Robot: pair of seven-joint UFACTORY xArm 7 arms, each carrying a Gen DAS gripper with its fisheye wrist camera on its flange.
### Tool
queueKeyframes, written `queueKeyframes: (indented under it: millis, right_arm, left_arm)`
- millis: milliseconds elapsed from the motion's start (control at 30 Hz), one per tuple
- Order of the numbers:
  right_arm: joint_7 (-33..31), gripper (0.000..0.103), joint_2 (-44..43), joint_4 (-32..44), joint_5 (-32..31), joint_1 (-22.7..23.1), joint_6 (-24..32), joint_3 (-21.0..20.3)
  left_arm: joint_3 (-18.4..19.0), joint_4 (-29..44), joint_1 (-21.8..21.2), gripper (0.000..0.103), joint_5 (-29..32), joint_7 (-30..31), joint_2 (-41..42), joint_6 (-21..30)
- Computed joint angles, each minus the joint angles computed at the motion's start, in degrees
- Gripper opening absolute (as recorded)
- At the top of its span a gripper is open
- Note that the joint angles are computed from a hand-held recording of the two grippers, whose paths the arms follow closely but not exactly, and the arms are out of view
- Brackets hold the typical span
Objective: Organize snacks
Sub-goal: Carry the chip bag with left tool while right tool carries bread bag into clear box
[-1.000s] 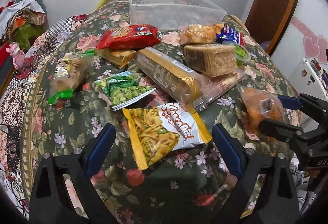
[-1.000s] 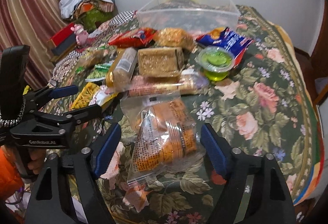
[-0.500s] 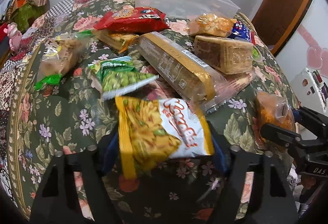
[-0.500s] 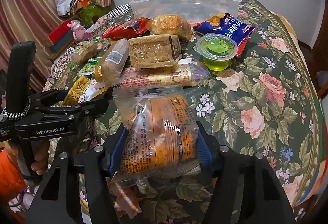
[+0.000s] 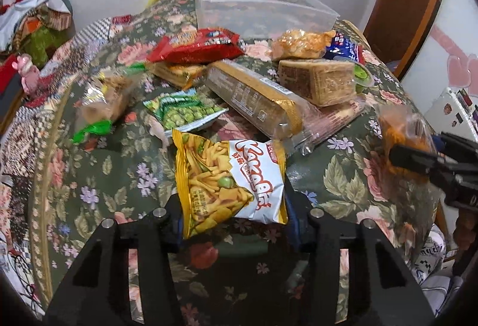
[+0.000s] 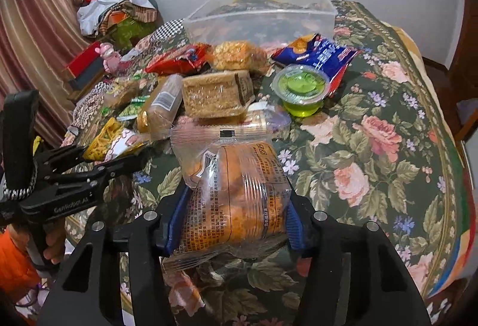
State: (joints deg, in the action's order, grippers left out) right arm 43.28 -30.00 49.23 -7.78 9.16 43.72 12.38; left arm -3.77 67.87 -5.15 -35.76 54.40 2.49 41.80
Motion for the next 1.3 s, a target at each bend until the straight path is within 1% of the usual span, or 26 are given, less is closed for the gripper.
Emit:
queueKeyframes:
  millis: [67, 233, 300, 433, 700, 833, 933, 1000, 1100, 1200, 1300]
  right_arm:
    - [0.3, 0.052, -0.2, 0.1, -0.3, -0.2, 0.0, 0.1]
    - [1.3, 0.052, -1.2, 0.4, -1.6, -1.2, 0.5, 0.5]
    - [1.7, 0.052, -1.3, 0.7, -2.2, -1.6, 0.6, 0.7]
    - [2.4, 0.052, -1.9, 1.8, -4.3, -3.0, 1.1, 1.1]
    - [2.6, 0.052, -1.2, 5.5, -8.8, -6.4, 0.8, 1.2]
    - [2.7, 0.052, -0.1, 7.6, -11.8, -8.2, 0.2, 1.5]
    - [2.7, 0.052, 1.1, 9.1, -13.1, -9.2, -0.8, 1.1]
    - [2.7, 0.052, 1.9, 10.1, -14.3, -9.8, -1.4, 1.0]
    - [2.5, 0.052, 3.7, 11.8, -16.2, -10.8, -2.7, 0.8]
    - [2.2, 0.052, 5.8, 13.7, -17.2, -11.2, -4.0, 0.1]
    - [2.5, 0.052, 8.2, 15.8, -19.1, -11.9, -5.0, -0.1]
  left_arm:
    - [0.1, -0.8, 0.1, 0.05, -1.0, 1.1, -1.1, -0.8]
    - [1.4, 0.0, 0.9, 0.05, -5.4, 3.2, -2.8, 0.9]
    - [1.7, 0.2, 0.9, 0.05, -6.5, 3.6, -3.5, 0.9]
    - [1.9, 2.9, 0.8, 0.05, -7.1, 2.4, -3.0, 0.7]
    - [0.7, 8.5, 0.2, 0.05, -11.2, 3.3, -0.6, -1.1]
    - [-0.4, 13.1, -0.1, 0.05, -10.3, 1.2, 2.3, -2.0]
    - [-1.3, 18.4, 0.3, 0.05, -9.6, -1.7, 5.8, -0.1]
    - [-2.1, 21.5, 0.6, 0.05, -9.1, -3.3, 7.9, 0.1]
    - [-3.4, 26.7, 0.3, 0.05, -6.6, -5.9, 11.5, -1.2]
    - [-4.8, 32.1, 0.5, 0.05, -4.5, -8.6, 15.1, -0.4]
    - [-5.8, 36.9, 0.0, 0.05, -1.4, -11.1, 18.6, -0.9]
